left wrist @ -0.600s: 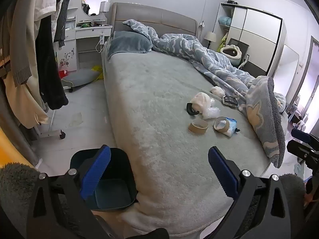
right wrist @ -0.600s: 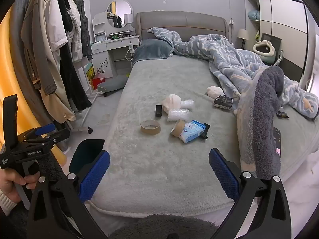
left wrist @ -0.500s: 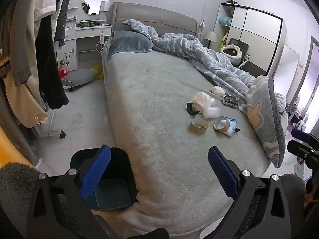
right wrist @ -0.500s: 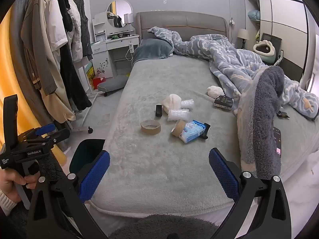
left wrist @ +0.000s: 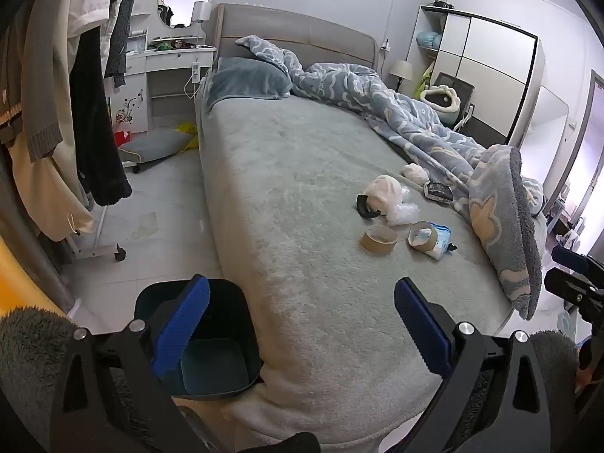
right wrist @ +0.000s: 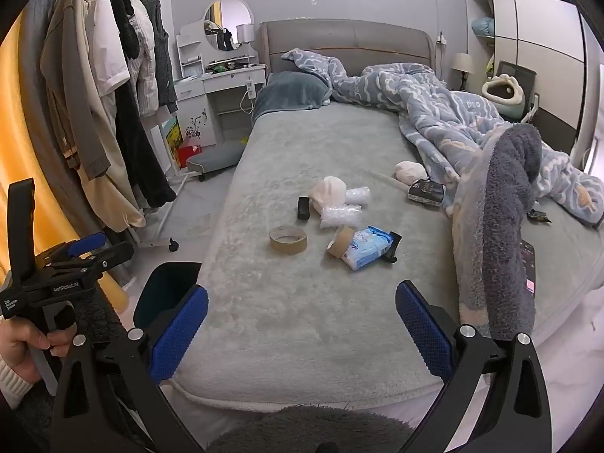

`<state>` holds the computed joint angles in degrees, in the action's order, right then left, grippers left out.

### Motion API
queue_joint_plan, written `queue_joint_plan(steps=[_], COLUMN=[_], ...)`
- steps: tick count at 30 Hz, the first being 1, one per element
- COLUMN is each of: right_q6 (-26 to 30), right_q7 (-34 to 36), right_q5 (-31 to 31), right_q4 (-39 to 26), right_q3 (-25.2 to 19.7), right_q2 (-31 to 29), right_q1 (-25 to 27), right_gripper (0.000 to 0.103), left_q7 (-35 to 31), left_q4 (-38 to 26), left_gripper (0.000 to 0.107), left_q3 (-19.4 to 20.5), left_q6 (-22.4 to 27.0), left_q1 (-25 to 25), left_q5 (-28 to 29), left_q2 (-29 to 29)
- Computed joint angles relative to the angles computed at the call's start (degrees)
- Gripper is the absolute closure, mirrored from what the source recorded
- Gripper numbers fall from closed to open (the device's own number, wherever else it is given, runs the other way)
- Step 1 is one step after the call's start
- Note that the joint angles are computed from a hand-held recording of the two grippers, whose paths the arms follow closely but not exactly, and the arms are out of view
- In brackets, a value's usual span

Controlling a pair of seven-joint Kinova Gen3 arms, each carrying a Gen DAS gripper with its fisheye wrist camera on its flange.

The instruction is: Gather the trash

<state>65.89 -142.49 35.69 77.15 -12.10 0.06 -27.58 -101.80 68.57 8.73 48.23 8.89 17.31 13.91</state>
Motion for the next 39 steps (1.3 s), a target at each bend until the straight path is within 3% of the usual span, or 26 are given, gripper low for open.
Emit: queue_joint_plan(steps=[39], right_q6=[0.10], right_q7=[-0.93], right_q5=[0.16], right_q4=[-0.08], right_q3=[-0.12], right_q2=[0.69], right_q1=[-1.11], right_gripper=[0.003], left_q7=[0.34], left_q4=[0.63], left_gripper=[0.008], left_q3=[0.01], left_q6=[-0.10], left_q1=[0.17], left_q5=[0.12], left_q2=[-0.24])
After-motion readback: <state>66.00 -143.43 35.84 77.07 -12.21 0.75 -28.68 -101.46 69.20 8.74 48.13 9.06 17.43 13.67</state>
